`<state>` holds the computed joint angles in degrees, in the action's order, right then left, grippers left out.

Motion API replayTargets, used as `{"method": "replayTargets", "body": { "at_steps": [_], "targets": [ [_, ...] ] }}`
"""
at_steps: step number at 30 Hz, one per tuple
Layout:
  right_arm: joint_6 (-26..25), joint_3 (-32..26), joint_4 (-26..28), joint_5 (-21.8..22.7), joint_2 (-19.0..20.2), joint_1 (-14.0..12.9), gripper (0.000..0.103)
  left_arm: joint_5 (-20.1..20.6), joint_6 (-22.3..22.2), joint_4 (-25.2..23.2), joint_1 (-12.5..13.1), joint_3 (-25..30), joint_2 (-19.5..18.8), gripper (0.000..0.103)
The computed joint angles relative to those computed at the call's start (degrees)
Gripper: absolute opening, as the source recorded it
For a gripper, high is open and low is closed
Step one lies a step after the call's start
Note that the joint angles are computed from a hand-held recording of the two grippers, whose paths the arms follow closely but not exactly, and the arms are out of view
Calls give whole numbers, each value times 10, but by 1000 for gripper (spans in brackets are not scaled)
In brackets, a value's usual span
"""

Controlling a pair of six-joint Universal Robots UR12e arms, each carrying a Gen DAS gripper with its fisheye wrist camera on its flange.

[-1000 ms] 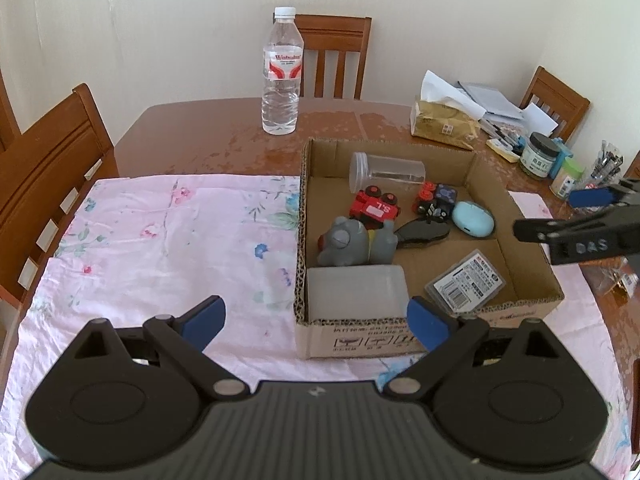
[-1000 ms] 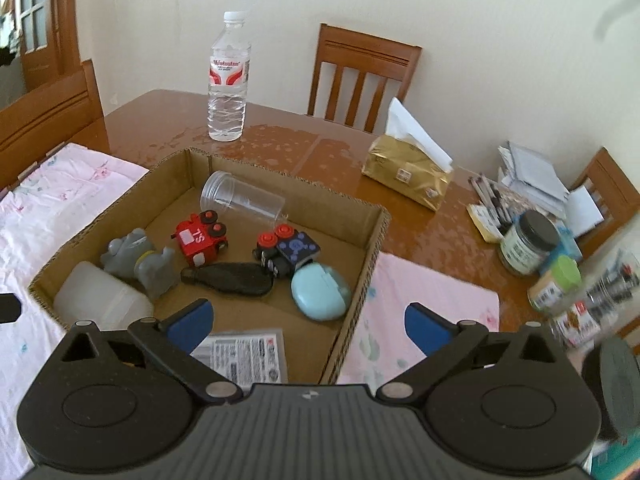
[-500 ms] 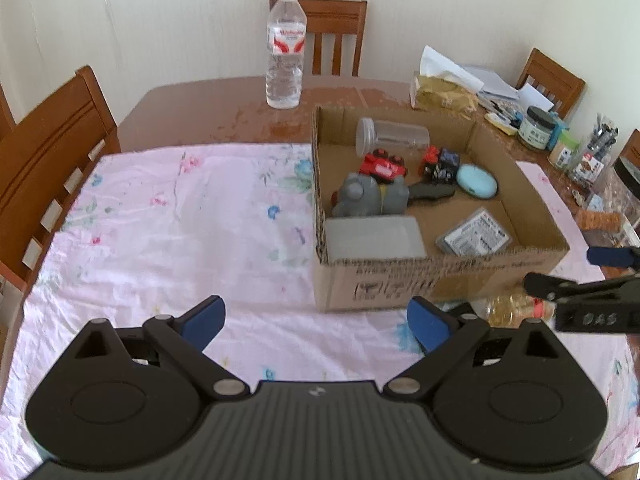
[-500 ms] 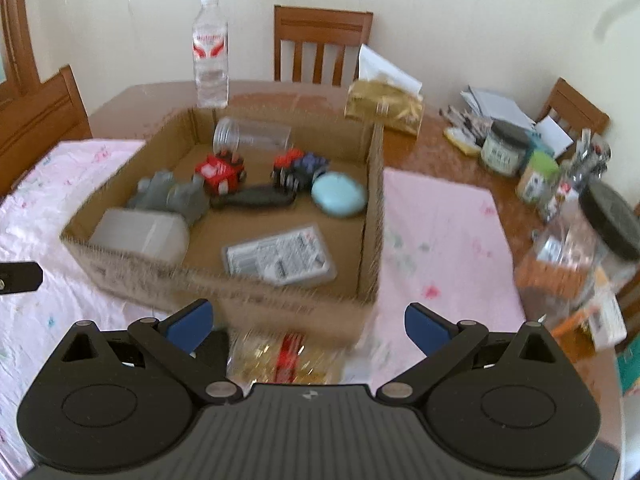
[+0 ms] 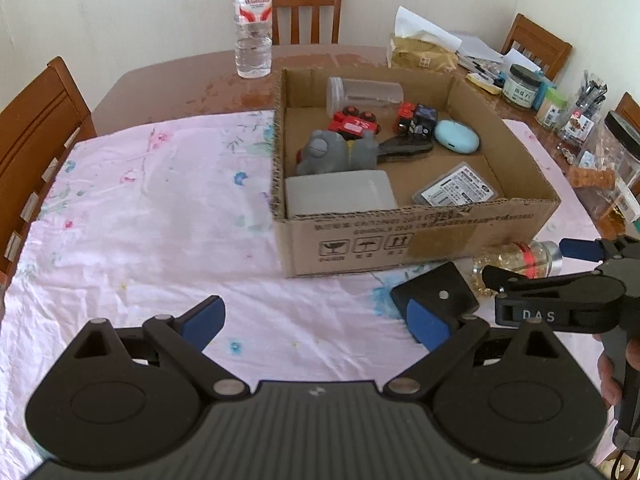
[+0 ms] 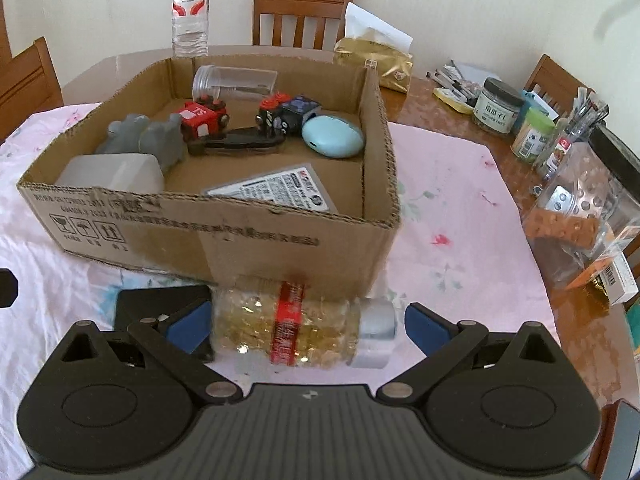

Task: Organize rigid objects
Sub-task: 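Move both grippers back toward the capsule bottle and black square pad, then grasp the gold-capsule bottle with the right gripper while the left grasps the black square pad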

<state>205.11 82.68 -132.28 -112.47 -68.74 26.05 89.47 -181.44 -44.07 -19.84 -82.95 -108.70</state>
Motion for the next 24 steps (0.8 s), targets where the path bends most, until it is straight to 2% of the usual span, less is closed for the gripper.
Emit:
{"method": "replayTargets", "body": {
  "at_steps": [5, 11, 23, 24],
  "targets": [
    [-1, 16, 4, 28, -12, -15, 103, 15, -17, -8, -14, 12, -13, 97],
    [-36, 32, 2, 56, -20, -28, 103, 20, -40, -24, -27, 32, -34, 97],
    [-89, 53, -26, 114, -27, -43, 103, -5, -88, -19, -42, 59, -76, 98],
    [-94, 55, -30, 116, -28, -43, 103, 0, -91, -12, -44, 57, -77, 101]
  ]
}}
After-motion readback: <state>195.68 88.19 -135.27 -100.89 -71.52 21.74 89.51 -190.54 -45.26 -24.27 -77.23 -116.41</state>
